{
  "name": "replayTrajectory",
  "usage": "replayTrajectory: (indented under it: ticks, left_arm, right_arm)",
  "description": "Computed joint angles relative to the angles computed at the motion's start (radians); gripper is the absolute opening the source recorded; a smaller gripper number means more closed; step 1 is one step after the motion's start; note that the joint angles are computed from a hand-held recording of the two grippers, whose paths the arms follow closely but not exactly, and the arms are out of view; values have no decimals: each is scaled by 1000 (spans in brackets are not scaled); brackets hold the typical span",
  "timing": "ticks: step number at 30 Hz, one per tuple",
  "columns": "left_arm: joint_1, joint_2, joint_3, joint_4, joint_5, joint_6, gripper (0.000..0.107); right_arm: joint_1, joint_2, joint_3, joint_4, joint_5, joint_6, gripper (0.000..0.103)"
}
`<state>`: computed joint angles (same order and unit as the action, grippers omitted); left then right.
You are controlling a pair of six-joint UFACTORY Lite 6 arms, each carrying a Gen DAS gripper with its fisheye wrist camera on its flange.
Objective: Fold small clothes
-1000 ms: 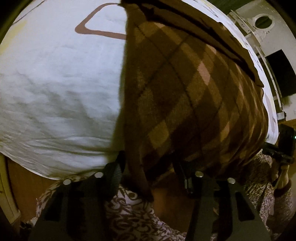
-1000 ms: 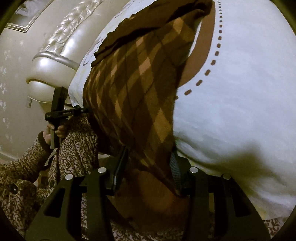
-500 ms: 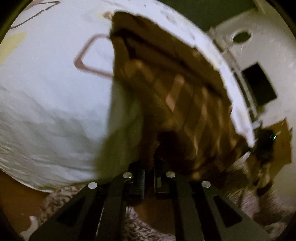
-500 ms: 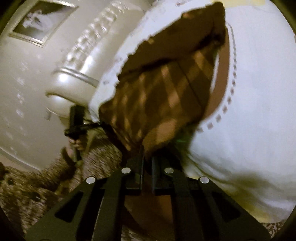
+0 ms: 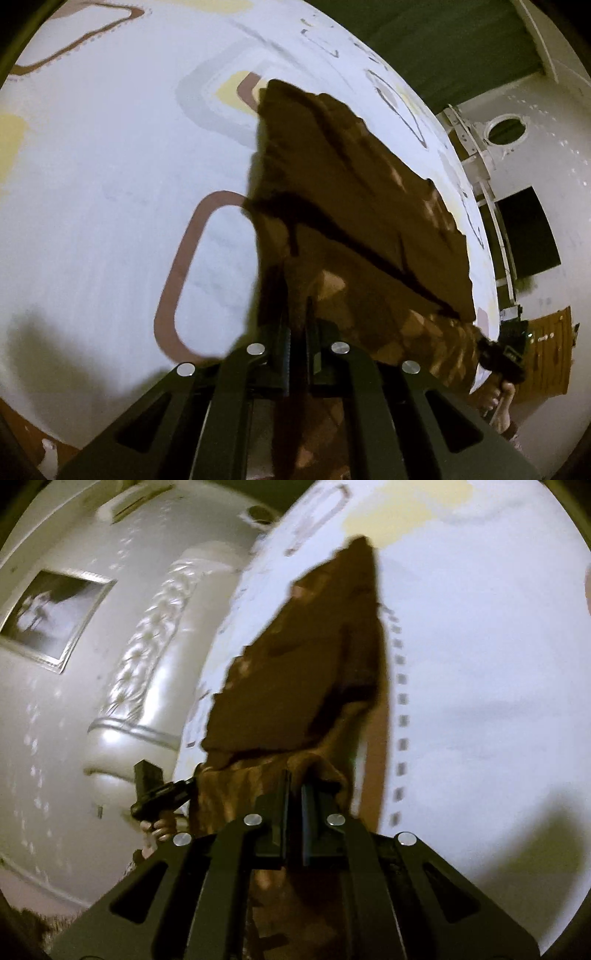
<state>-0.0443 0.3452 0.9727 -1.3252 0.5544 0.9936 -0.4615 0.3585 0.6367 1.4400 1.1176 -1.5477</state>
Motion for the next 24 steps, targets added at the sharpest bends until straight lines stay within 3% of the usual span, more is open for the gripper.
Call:
replayTrajectory:
  ticks: [5, 7, 9, 12, 17, 24]
  left_arm:
    - [46, -57, -57, -18, 52, 76, 8]
    - [76, -109, -107, -5, 69, 94, 16]
    - [125, -181, -178, 31, 86, 109, 35]
    - [194, -239, -256, 82, 153, 135, 37]
    - [219, -315, -380, 93, 199, 215, 41]
    - [170, -295, -421, -18, 193, 300, 46]
  right_arm:
    - [-32, 55, 4, -11, 19, -3, 9]
    - [-64, 8, -25, -47, 34, 4, 11]
    - [-108, -39, -46, -105, 42, 16, 22]
    - [-199, -117, -98, -234, 66, 25, 33]
    - [-241, -162, -171, -355, 54, 17, 36]
    - [-228, -133, -219, -373, 86, -40, 40]
